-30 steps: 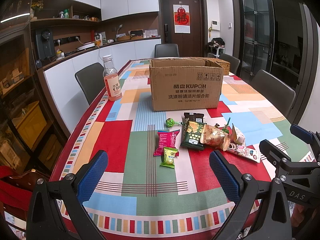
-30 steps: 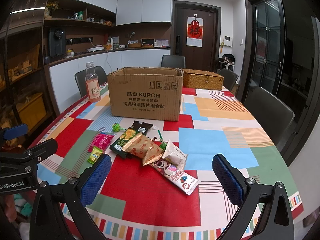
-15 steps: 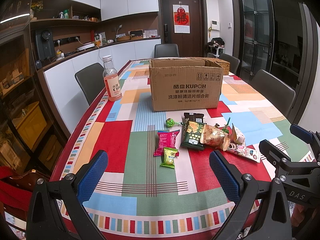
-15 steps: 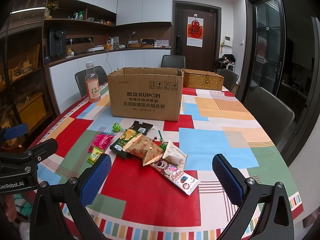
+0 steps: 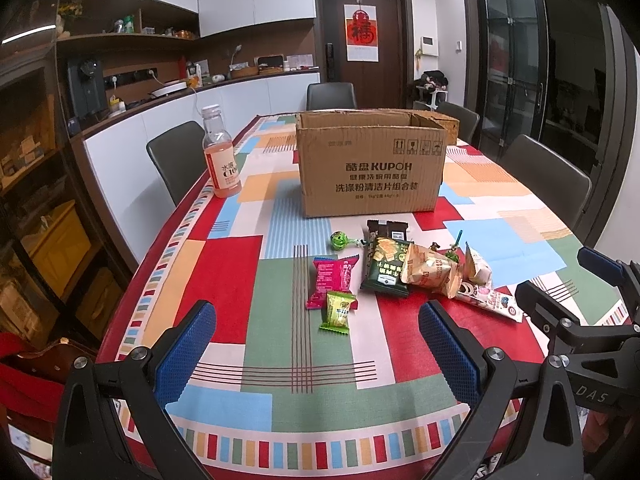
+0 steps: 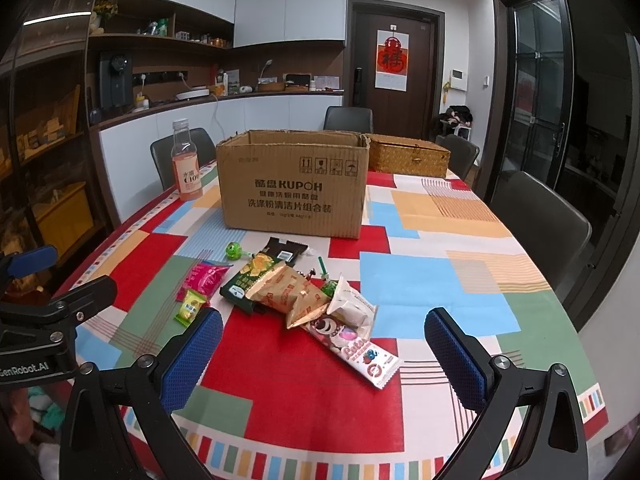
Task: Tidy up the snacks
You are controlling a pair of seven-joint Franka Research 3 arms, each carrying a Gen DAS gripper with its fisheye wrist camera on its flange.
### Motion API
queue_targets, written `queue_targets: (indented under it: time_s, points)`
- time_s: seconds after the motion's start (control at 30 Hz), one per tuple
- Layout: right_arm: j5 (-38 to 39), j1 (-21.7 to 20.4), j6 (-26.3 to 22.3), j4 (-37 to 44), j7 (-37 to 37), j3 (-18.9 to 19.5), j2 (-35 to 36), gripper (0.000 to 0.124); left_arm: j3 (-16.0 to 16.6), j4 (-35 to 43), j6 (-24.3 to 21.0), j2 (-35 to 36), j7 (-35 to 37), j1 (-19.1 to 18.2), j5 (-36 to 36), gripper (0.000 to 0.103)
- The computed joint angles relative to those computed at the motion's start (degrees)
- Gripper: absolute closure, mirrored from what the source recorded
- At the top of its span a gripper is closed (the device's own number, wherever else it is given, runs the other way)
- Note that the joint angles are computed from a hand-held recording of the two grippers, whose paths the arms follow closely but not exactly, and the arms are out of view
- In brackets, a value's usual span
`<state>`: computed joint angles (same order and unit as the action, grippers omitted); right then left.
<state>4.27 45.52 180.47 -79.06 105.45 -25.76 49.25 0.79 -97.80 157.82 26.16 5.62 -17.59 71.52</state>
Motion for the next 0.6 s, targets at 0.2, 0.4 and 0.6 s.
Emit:
queue_targets:
  time_s: [0.2,0.4,0.6]
  points:
    - [-2.2,-6.5,-2.3,6.0,-6.2,8.5,2.2,0.022,0.6,1.3,1.1,1.5,1.5,0.2,0.4,0.001]
    - [-3.6,-11.8,-8.3,16.6,-11.5,15.0,7.5,0.031,0.8,3.6,2.8,4.0,5.6,1.0,-1.8,0.01]
    - [-5.5,-14.6,-16.7,31.4,-14.8,18.3,15.8,0.041,-1.2,6.9,4.8,8.0,17.9,3.6,-13.5,0.025]
